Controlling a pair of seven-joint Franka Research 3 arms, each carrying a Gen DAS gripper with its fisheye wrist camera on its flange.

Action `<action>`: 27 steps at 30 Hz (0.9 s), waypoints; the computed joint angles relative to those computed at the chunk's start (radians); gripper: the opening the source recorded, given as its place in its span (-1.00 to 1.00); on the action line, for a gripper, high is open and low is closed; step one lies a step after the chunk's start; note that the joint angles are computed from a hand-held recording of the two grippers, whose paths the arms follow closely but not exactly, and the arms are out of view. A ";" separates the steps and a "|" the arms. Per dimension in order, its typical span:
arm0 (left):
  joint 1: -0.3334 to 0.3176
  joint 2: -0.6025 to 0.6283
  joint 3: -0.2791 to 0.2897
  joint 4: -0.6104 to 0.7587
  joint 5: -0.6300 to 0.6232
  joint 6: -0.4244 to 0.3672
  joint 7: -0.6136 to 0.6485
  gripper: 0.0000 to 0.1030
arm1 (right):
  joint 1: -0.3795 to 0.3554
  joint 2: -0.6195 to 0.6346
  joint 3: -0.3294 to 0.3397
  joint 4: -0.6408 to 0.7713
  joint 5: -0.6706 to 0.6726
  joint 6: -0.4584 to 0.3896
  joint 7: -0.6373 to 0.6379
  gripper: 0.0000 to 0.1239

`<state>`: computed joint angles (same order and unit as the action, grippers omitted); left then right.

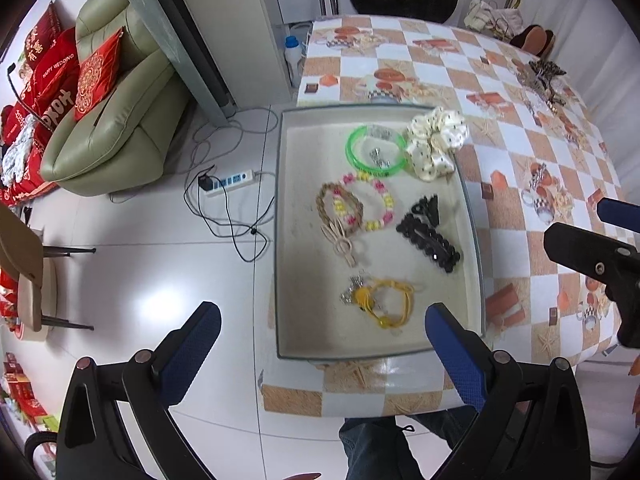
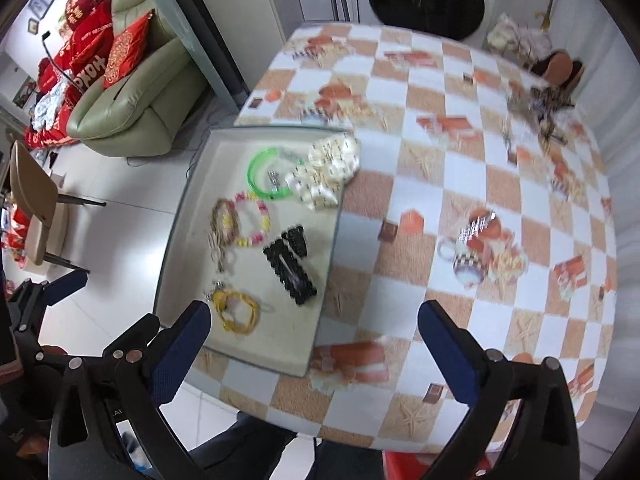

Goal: Organize jewelry

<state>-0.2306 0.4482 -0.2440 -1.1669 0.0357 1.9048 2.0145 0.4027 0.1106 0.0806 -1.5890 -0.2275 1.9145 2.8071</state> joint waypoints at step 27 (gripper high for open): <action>0.028 0.052 0.010 0.103 -0.018 -0.044 -0.022 1.00 | 0.053 0.115 -0.028 0.210 -0.002 -0.154 0.054 0.66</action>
